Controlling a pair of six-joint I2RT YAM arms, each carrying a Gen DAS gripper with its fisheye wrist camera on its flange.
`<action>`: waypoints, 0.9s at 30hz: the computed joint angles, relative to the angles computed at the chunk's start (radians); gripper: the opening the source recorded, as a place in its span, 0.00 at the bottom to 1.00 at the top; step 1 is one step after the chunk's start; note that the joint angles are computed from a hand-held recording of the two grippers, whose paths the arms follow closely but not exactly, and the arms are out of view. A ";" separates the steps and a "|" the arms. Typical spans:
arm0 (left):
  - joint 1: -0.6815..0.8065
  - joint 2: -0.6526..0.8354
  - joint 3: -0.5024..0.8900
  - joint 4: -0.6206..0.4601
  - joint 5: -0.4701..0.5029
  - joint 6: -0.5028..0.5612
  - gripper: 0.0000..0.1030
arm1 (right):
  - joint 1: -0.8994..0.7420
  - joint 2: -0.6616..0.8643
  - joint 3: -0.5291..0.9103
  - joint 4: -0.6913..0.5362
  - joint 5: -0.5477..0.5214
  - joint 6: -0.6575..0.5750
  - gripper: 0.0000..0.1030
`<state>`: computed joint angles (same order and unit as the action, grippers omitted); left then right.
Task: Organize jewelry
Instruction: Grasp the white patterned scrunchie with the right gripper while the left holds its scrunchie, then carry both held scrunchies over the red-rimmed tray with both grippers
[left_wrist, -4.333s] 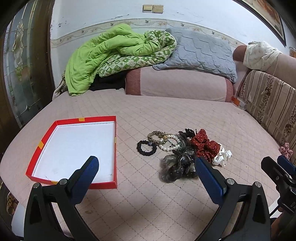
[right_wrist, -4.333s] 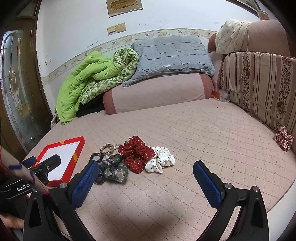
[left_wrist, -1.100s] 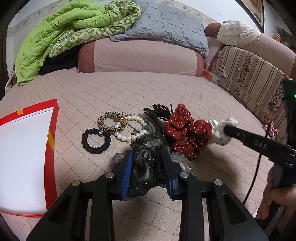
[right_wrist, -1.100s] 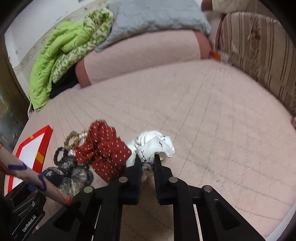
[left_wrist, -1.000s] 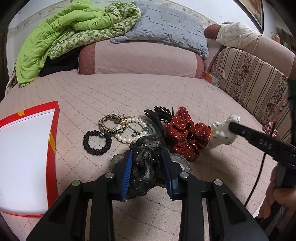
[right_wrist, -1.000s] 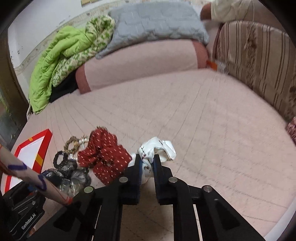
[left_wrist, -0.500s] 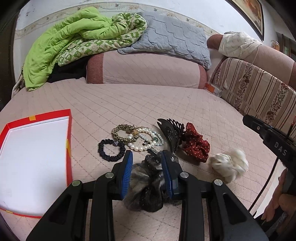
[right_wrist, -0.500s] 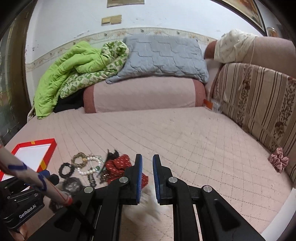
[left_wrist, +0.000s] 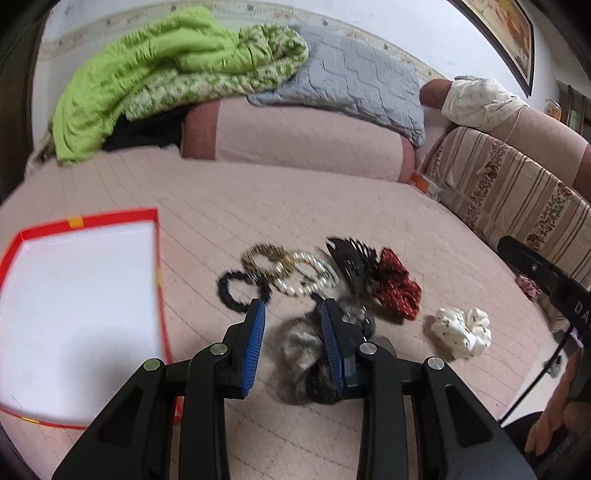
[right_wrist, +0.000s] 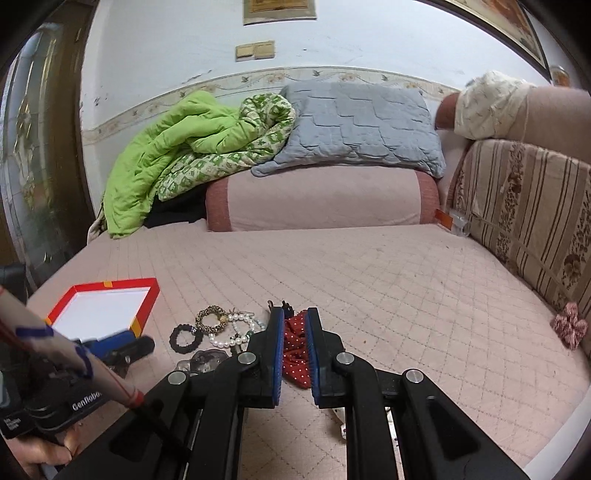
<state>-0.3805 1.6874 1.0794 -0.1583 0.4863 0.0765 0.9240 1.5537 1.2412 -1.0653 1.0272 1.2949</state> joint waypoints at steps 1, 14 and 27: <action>0.003 0.016 0.020 -0.033 0.027 -0.002 0.31 | -0.001 -0.015 -0.013 0.001 -0.006 0.010 0.12; -0.161 0.146 0.090 -0.082 -0.102 0.006 0.70 | -0.212 -0.275 -0.336 0.085 -0.360 0.086 0.67; -0.147 0.143 0.050 0.002 -0.101 0.007 0.28 | -0.249 -0.189 -0.340 0.162 -0.483 -0.074 0.04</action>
